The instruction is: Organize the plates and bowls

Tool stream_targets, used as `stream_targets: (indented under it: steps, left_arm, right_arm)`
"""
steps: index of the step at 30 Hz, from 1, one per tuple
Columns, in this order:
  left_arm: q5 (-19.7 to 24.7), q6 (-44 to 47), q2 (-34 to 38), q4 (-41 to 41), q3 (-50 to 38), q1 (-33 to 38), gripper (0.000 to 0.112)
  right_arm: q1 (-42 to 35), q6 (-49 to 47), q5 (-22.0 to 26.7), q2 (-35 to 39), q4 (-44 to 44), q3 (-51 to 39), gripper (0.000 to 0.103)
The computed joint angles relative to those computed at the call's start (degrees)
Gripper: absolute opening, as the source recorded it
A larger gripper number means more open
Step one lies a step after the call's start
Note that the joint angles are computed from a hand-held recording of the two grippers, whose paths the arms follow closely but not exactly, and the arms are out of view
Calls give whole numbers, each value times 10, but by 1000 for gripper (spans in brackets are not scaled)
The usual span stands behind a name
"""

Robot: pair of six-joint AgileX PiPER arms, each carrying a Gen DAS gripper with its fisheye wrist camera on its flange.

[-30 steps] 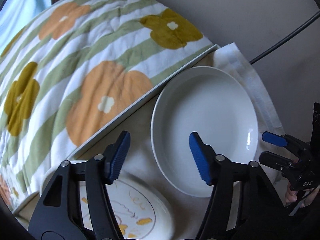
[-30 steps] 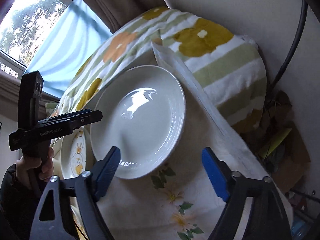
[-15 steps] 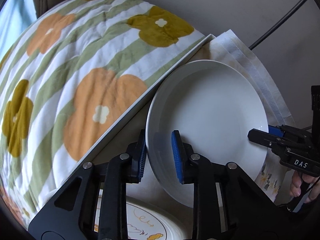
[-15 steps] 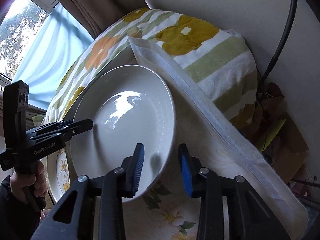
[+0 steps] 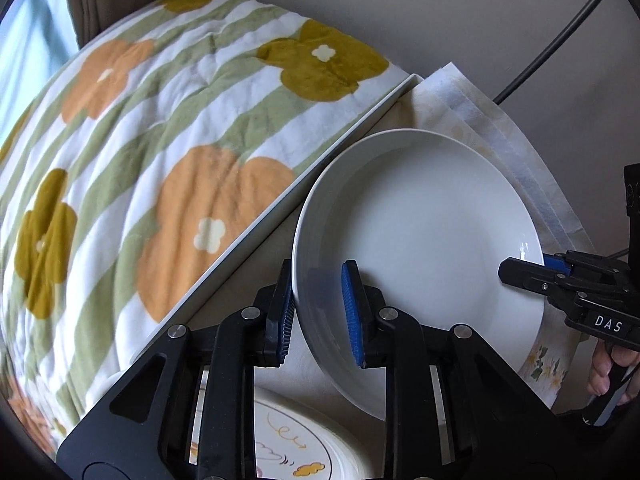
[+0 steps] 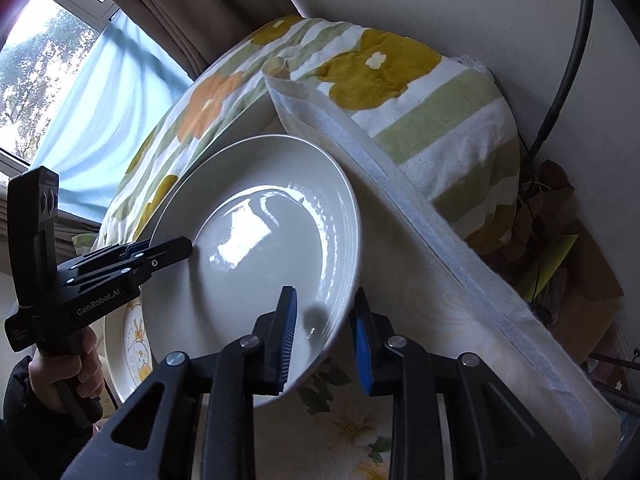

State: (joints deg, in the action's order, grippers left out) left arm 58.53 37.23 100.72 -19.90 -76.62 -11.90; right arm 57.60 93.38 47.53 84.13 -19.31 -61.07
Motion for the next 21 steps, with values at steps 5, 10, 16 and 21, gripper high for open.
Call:
stream_targets:
  steps: [5, 10, 16, 21]
  left_arm:
    - [3, -14, -41, -4, 12, 4, 20]
    - [14, -52, -117, -2, 38, 16, 20]
    - [54, -147, -245, 39, 71, 34, 20]
    - [98, -190, -363, 60, 124, 86, 20]
  right_arm:
    - [18, -20, 28, -14, -18, -17, 25]
    - [38, -59, 63, -34, -30, -46, 25]
    - [60, -159, 110, -49, -2, -117, 25]
    - [94, -232, 131, -37, 20, -175, 25]
